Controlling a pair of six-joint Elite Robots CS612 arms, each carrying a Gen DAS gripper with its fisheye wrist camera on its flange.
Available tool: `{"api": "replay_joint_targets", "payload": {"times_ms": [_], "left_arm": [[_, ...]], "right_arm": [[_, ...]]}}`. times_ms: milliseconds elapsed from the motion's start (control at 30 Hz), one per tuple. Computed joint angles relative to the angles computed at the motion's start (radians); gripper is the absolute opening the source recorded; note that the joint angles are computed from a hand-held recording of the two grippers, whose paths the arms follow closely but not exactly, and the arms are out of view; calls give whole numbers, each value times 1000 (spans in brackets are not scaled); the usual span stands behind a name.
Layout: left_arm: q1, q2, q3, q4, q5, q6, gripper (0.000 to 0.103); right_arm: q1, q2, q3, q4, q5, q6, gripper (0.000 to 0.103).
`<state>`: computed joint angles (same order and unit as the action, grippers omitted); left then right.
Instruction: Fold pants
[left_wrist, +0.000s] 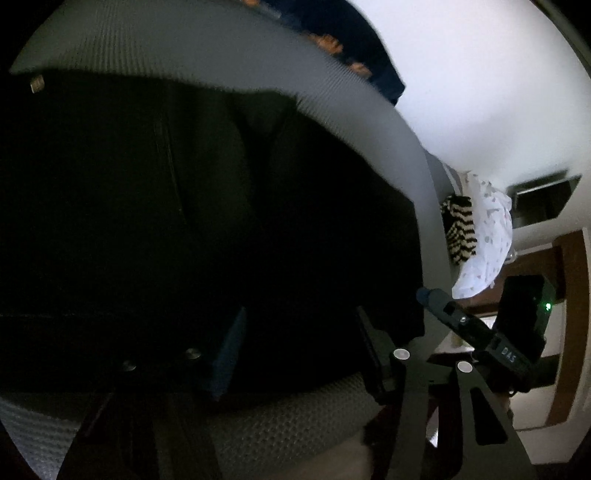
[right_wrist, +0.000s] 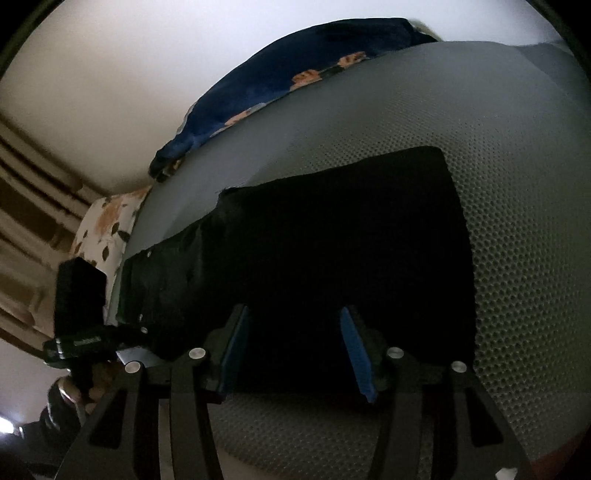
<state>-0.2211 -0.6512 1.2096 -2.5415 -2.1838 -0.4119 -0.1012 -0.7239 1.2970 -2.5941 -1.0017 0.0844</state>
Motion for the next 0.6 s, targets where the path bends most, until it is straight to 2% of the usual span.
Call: {"api": "replay_joint_targets", "payload": {"times_ms": [33, 133, 200, 233, 267, 333, 433, 533, 600], "left_arm": [[0, 6, -6, 6, -11, -10, 50], [0, 29, -27, -10, -61, -49, 48], [-1, 38, -39, 0, -87, -39, 35], [-2, 42, -43, 12, -103, -34, 15], [0, 44, -43, 19, -119, -30, 9], [-7, 27, -19, -3, -78, -17, 8], [-10, 7, 12, -43, -67, 7, 8], [-19, -4, 22, -18, -14, 66, 8], [-24, 4, 10, 16, 12, 76, 9]], "right_arm": [[-3, 0, 1, -1, 4, 3, 50], [-3, 6, -5, 4, 9, 11, 50], [-2, 9, -9, 19, 5, 16, 51], [-1, 10, -10, 21, 5, 23, 51], [-3, 12, -8, 18, 11, 34, 51], [-3, 13, -7, 19, 15, 33, 51], [4, 5, -2, 22, -31, 4, 51], [15, -3, 1, 29, -98, -40, 51], [21, -1, -2, 49, -136, -74, 50]]}}
